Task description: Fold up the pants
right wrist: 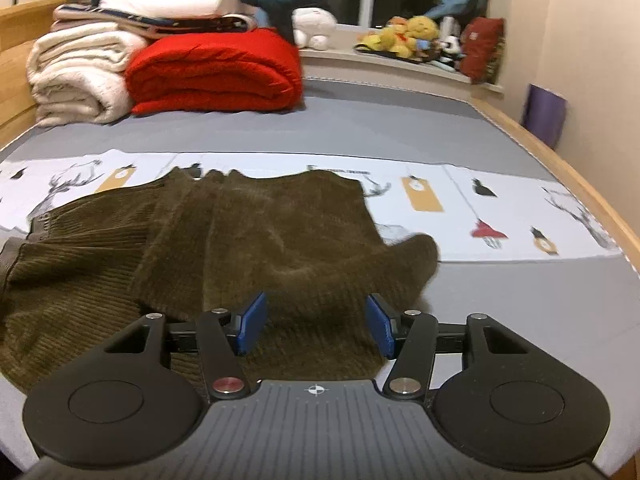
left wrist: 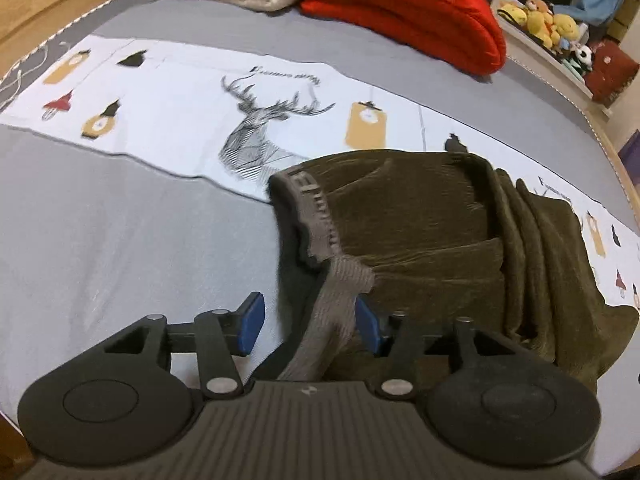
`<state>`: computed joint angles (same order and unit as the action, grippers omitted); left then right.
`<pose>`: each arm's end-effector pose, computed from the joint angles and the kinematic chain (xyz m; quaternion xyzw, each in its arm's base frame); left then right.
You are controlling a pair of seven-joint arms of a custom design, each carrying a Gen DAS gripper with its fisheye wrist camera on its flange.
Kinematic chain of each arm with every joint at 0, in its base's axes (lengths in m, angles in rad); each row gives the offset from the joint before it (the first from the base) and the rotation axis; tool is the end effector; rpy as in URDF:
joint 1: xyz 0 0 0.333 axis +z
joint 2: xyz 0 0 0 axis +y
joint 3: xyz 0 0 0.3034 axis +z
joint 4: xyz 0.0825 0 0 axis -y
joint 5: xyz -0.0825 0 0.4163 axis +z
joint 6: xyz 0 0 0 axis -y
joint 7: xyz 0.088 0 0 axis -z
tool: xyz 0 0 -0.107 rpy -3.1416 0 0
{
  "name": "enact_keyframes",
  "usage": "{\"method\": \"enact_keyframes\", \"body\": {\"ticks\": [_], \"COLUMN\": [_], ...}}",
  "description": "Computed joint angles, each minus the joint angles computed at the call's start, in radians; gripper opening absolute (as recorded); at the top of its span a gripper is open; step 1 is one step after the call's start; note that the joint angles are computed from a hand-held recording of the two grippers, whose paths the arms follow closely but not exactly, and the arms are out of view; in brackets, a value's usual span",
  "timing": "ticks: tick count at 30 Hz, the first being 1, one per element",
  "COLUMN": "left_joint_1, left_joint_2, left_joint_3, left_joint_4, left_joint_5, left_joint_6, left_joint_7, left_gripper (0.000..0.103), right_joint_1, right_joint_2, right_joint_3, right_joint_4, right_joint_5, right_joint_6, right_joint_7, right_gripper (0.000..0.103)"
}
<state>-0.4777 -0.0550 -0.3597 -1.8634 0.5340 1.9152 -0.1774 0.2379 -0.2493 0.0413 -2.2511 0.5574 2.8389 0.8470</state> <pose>0.4202 -0.4177 0.5339 -0.8842 0.3836 -0.1701 0.2051 0.5387 0.1272 0.5351 -0.7866 0.4433 -0.2369 0.3588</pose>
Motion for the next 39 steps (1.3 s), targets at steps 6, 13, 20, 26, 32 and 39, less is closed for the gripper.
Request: {"method": "enact_keyframes", "body": {"ticks": [6, 13, 20, 26, 32, 39], "left_joint_1": [-0.018, -0.072, -0.075, -0.075, -0.094, -0.138], "left_joint_2": [0.166, 0.308, 0.313, 0.324, 0.351, 0.414], "left_joint_3": [0.011, 0.047, 0.074, 0.077, 0.078, 0.087], "left_joint_4": [0.182, 0.341, 0.354, 0.374, 0.419, 0.508], "left_joint_5": [0.067, 0.133, 0.133, 0.127, 0.144, 0.157], "left_joint_6": [0.011, -0.023, -0.029, -0.041, -0.064, -0.106], "left_joint_7": [0.107, 0.227, 0.243, 0.268, 0.271, 0.314], "left_gripper": [0.059, 0.062, 0.065, 0.065, 0.065, 0.065], "right_joint_1": [0.038, 0.05, 0.123, 0.149, 0.045, -0.073], "right_joint_2": [0.091, 0.253, 0.402, 0.454, 0.415, 0.418], "right_joint_3": [0.002, 0.03, 0.028, 0.001, -0.013, -0.131], "right_joint_4": [0.126, 0.329, 0.395, 0.412, 0.467, 0.488], "right_joint_5": [0.007, -0.053, -0.376, -0.555, -0.361, -0.398], "right_joint_6": [-0.024, -0.18, -0.16, -0.135, -0.193, -0.269], "right_joint_7": [-0.128, -0.221, -0.043, 0.006, -0.068, 0.261], "right_gripper": [0.051, 0.057, 0.062, 0.037, 0.012, 0.011]}}
